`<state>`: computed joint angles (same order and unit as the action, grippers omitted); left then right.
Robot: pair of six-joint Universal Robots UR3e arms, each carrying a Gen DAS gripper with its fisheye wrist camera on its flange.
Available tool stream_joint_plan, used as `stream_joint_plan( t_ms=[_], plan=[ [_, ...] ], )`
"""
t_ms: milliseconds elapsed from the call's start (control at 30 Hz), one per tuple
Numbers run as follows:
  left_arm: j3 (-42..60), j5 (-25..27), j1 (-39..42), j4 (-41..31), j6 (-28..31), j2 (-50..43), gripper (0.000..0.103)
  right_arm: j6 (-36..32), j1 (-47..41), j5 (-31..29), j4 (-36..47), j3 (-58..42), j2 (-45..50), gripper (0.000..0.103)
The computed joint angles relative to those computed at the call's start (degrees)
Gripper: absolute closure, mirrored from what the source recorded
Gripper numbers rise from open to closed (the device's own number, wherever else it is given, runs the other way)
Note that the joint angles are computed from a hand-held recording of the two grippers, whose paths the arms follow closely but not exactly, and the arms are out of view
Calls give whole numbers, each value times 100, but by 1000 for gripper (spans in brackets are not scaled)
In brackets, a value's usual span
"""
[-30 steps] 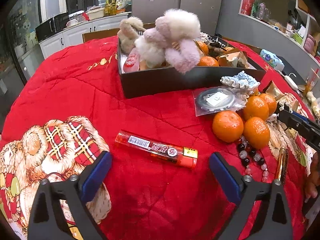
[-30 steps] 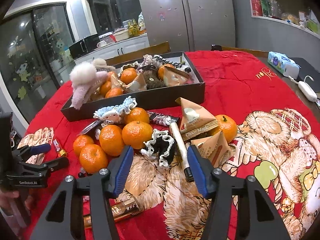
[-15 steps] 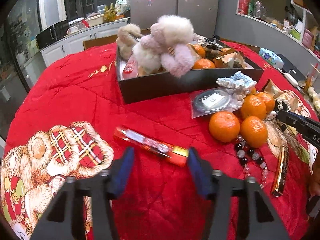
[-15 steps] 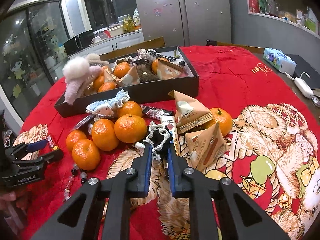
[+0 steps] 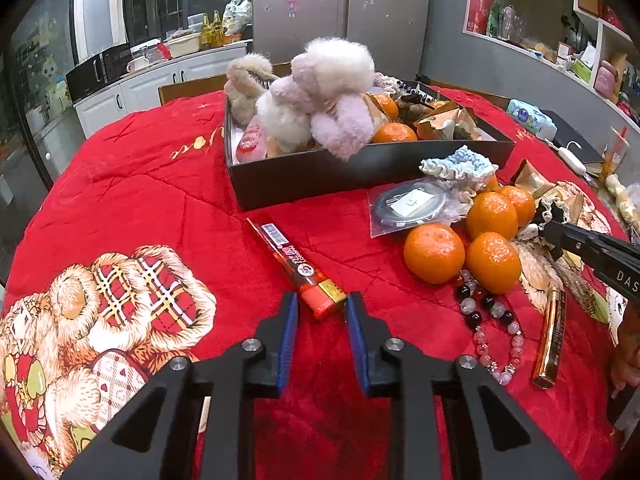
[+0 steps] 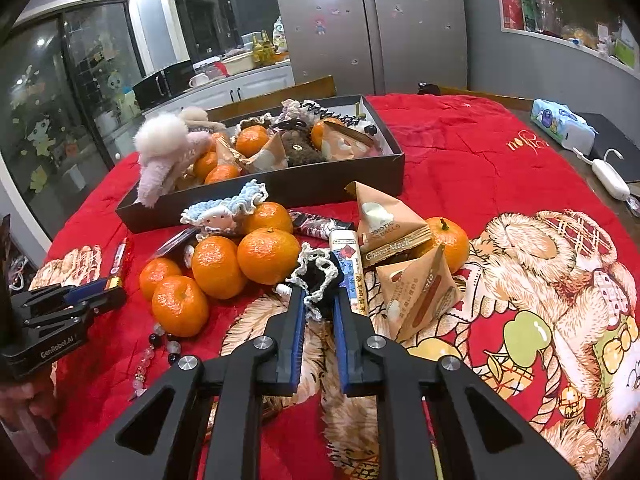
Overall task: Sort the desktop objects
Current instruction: 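Move the left tool to the red tube while the right tool approaches the black-white hair tie, then close the left tool on the red tube while the right tool grips the hair tie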
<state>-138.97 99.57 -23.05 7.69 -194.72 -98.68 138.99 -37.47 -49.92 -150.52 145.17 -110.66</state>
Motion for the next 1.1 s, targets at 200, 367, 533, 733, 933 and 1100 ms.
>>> stream_joint_plan(
  t_ms=[200, 367, 533, 733, 933, 1100],
  plan=[
    [-181, -39, 27, 226, -12, 73, 86, -89, -19, 56, 4, 78, -127, 90],
    [-216, 7, -37, 329, -8, 63, 88, -177, -47, 103, 146, 88, -230, 90],
    [-276, -23, 3, 413, -47, 70, 88, -253, -82, 157, 203, 144, -353, 90],
    [-274, 99, -93, 534, -56, 46, 89, -255, -111, 176, 271, 108, -317, 90],
    [-390, 147, -129, 687, -51, 120, 89, -381, -157, 241, 351, 143, -421, 90],
    [-452, 113, -103, 699, -45, 193, 90, -454, -201, 305, 456, 190, -573, 91]
  ],
)
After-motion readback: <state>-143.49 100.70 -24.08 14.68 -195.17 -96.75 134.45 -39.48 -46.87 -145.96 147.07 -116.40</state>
